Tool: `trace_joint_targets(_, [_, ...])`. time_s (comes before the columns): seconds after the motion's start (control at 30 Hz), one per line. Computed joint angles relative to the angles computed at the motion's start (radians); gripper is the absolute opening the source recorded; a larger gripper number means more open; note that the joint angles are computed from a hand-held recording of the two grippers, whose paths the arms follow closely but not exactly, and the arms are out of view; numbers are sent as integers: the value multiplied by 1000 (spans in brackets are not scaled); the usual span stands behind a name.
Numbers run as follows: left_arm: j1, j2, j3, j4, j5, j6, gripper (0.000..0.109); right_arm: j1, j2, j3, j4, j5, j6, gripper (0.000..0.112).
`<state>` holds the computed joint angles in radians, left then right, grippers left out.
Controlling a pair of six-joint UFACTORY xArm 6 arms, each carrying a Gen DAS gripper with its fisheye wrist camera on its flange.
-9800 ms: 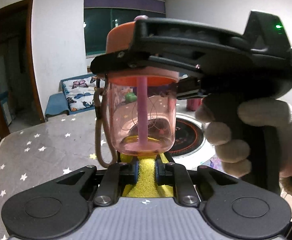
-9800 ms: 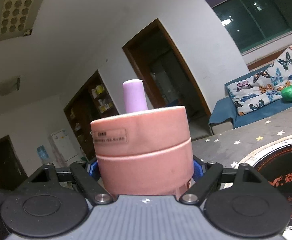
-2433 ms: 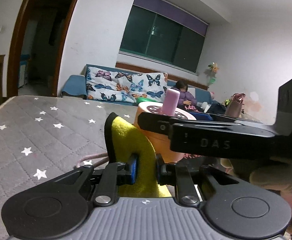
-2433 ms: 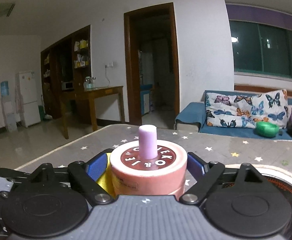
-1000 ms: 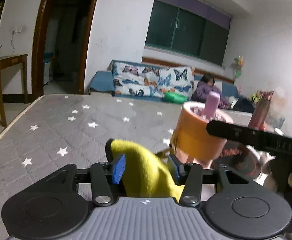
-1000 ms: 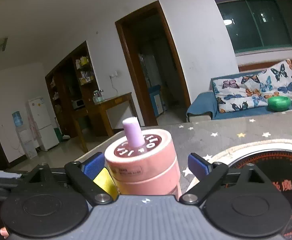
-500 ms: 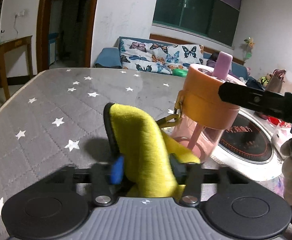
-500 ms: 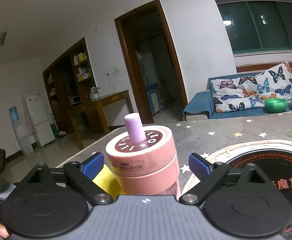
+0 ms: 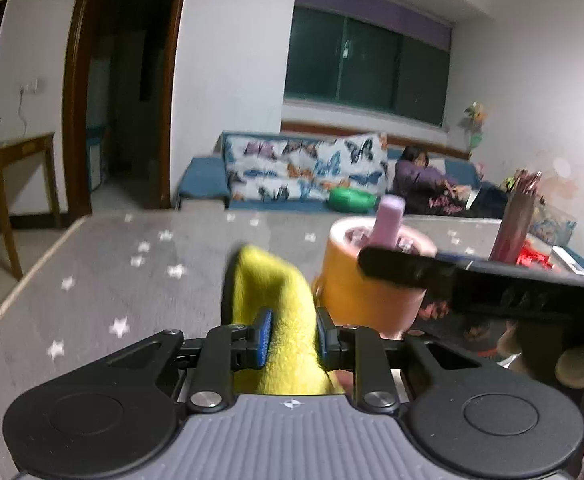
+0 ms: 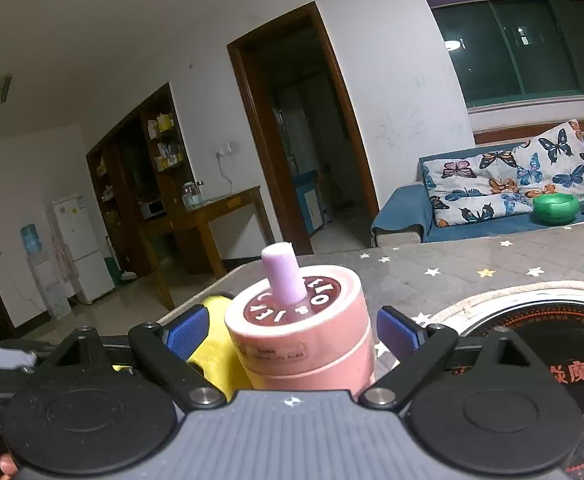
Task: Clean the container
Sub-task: 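Lower the cup with the right tool while the left tool pulls the cloth away, then set the pink cup on the table beside the cooker and open the right tool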
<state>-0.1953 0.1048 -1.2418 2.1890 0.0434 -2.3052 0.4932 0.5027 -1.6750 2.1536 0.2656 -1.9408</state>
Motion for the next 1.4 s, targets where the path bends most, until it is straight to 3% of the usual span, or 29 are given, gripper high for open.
trace_joint_targets(0.13, [-13,12,-27,90,-4,-71,23,-5,2,-4,-16,15,34,93])
trace_joint_targets(0.33, [-1,24,22,-90,1,113,25,-11,-8,15,15,19,2,93])
trace_joint_targets(0.47, [4,5,65,-179,40,193,41,-18,-22,39,22,25,0,93])
trace_joint_targets(0.73, [9,25,85,-315,71,323,62,-18,-65,113,42,14,-52,94])
trace_joint_targets(0.77, [7,29,88,-345,78,353,69,-17,-71,123,40,8,-63,94])
trace_joint_targets(1.0, [-10,-7,124,-342,134,349,91,0,-115,206,-17,-48,-96,99])
trace_joint_targets(1.13, [-20,-39,152,-354,171,363,96,8,-111,215,-64,-93,-36,99])
trace_joint_targets(1.33, [-11,-84,210,-407,190,399,101,7,-112,237,-166,-76,86,99])
trace_joint_targets(1.4, [-8,-94,231,-489,193,450,103,6,-116,246,-191,-67,109,99])
